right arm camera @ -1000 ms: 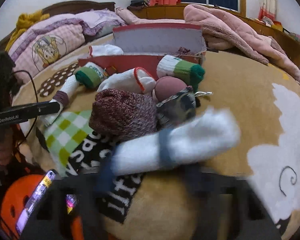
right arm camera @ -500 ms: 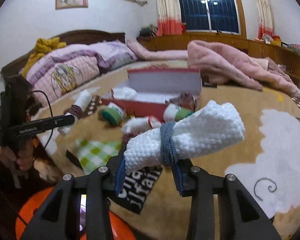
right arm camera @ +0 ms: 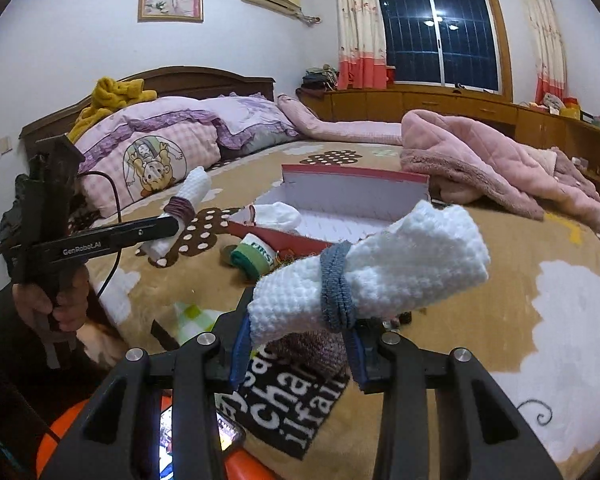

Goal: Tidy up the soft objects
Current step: 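Carry both towel rolls over the shoebox and lower them inside with both tools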

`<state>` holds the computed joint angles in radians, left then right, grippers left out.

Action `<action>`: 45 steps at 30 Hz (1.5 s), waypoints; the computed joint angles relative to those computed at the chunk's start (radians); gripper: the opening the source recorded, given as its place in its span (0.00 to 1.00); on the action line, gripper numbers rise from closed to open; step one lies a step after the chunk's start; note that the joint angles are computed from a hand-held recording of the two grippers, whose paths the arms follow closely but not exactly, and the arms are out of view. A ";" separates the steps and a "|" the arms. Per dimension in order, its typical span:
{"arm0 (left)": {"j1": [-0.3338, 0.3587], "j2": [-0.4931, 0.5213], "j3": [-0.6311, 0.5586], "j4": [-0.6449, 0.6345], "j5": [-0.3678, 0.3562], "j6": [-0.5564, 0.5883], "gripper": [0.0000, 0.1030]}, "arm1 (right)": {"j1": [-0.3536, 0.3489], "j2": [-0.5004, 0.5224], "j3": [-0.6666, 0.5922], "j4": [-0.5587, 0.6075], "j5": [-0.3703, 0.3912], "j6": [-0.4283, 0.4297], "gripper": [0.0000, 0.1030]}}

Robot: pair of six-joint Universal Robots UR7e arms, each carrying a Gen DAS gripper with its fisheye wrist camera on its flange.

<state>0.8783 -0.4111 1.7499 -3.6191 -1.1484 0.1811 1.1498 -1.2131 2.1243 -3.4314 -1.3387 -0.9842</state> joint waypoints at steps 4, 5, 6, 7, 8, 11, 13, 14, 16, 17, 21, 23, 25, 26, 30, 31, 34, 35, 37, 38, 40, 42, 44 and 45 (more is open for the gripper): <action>0.008 0.013 -0.033 0.020 0.010 0.012 0.19 | 0.015 0.009 -0.030 0.019 -0.007 -0.005 0.39; 0.012 0.015 -0.041 0.027 0.003 0.013 0.19 | 0.018 0.012 -0.037 0.022 -0.011 -0.003 0.39; 0.014 0.017 -0.047 0.027 0.000 0.017 0.19 | 0.023 0.017 -0.048 0.029 -0.016 0.000 0.39; 0.016 0.020 -0.053 0.026 -0.003 0.024 0.19 | 0.025 0.020 -0.056 0.036 -0.019 0.003 0.39; 0.018 0.023 -0.060 0.025 -0.006 0.031 0.19 | 0.029 0.024 -0.064 0.041 -0.023 0.005 0.39; 0.024 0.028 -0.078 0.032 -0.015 0.035 0.19 | 0.040 0.035 -0.084 0.049 -0.034 -0.001 0.39; 0.030 0.030 -0.090 0.039 -0.022 0.035 0.19 | 0.048 0.042 -0.100 0.053 -0.040 -0.004 0.39; 0.032 0.032 -0.096 0.042 -0.024 0.037 0.19 | 0.053 0.048 -0.109 0.055 -0.043 -0.008 0.39; 0.036 0.035 -0.107 0.047 -0.027 0.045 0.19 | 0.061 0.058 -0.124 0.058 -0.045 -0.017 0.39; 0.038 0.036 -0.112 0.048 -0.028 0.048 0.19 | 0.065 0.062 -0.129 0.057 -0.047 -0.019 0.39; 0.043 0.048 -0.143 0.066 -0.029 0.064 0.19 | 0.079 0.090 -0.176 0.074 -0.060 -0.009 0.39; 0.046 0.057 -0.168 0.079 -0.028 0.070 0.19 | 0.084 0.102 -0.195 0.080 -0.064 -0.004 0.39; 0.052 0.068 -0.196 0.094 -0.029 0.071 0.19 | 0.087 0.114 -0.215 0.087 -0.069 0.000 0.39; 0.054 0.073 -0.208 0.099 -0.030 0.075 0.19 | 0.089 0.120 -0.223 0.089 -0.071 0.000 0.39; 0.061 0.094 -0.260 0.125 -0.031 0.094 0.19 | 0.094 0.151 -0.271 0.094 -0.091 -0.001 0.39; 0.063 0.099 -0.274 0.136 -0.032 0.097 0.19 | 0.095 0.156 -0.283 0.099 -0.095 0.001 0.39; 0.072 0.121 -0.331 0.189 -0.036 0.097 0.19 | 0.101 0.178 -0.337 0.135 -0.110 0.001 0.39; 0.075 0.129 -0.348 0.211 -0.036 0.090 0.19 | 0.104 0.188 -0.352 0.141 -0.118 0.001 0.39; 0.080 0.144 -0.378 0.255 -0.031 0.080 0.19 | 0.113 0.213 -0.393 0.159 -0.137 0.007 0.39; 0.081 0.151 -0.390 0.270 -0.027 0.080 0.19 | 0.118 0.230 -0.416 0.167 -0.150 0.008 0.39; 0.082 0.166 -0.417 0.302 -0.023 0.084 0.19 | 0.128 0.255 -0.453 0.190 -0.177 0.002 0.39; 0.083 0.180 -0.447 0.335 -0.025 0.092 0.20 | 0.138 0.282 -0.488 0.210 -0.203 -0.001 0.39; 0.088 0.197 -0.482 0.378 -0.028 0.087 0.20 | 0.142 0.296 -0.513 0.245 -0.214 -0.001 0.39; 0.091 0.205 -0.503 0.406 -0.029 0.077 0.20 | 0.145 0.306 -0.530 0.273 -0.225 -0.002 0.39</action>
